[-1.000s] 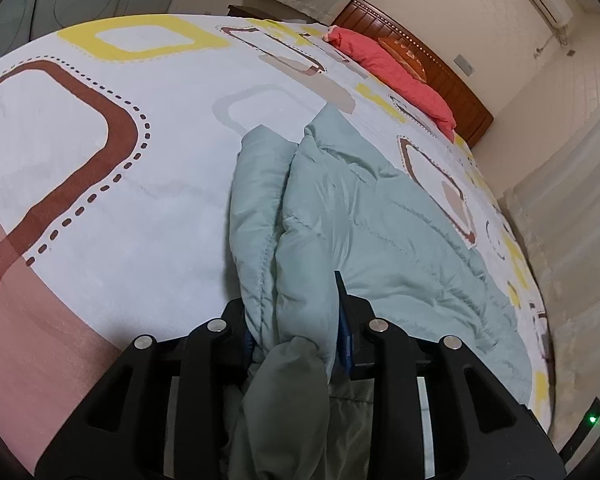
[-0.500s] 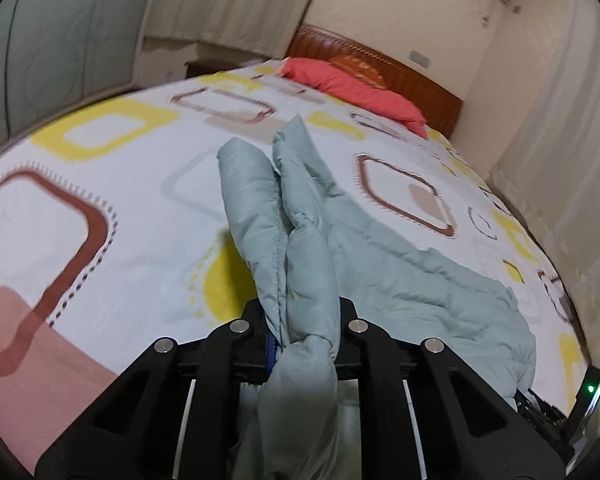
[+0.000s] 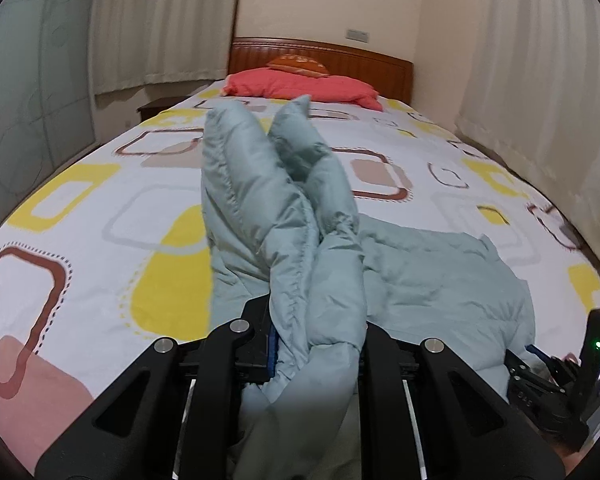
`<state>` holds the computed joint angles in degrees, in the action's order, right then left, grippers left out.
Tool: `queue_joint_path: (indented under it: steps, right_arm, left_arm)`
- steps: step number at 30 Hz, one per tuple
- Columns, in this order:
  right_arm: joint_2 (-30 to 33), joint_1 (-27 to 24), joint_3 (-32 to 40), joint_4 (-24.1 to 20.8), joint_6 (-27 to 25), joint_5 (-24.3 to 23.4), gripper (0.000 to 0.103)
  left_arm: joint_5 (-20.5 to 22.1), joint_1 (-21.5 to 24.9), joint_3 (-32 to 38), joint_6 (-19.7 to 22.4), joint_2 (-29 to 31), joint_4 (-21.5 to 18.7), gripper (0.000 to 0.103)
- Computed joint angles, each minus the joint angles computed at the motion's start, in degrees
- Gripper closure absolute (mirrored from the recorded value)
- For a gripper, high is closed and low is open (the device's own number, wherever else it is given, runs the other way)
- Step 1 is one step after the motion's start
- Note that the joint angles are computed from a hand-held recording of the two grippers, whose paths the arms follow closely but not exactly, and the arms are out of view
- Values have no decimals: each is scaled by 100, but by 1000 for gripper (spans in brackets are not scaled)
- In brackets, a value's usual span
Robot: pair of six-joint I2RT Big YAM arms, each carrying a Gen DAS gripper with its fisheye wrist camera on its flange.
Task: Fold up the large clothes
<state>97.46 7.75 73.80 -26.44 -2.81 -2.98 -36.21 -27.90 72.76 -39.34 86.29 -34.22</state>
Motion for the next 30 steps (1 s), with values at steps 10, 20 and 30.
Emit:
queue_joint_path:
  steps: [10,20,30]
  right_arm:
    - [-11,-63,-33,40,81,-187,56]
    - [3,-131,-51,80,179,-424,56]
    - [9,-180,-77,136,241,-606,55]
  left_arm:
    - [5,-362,819,507,807,-250,89]
    - [86,-513,1393,725,1428,-500,89]
    - [197,-597,1610,908,1767,-543,89]
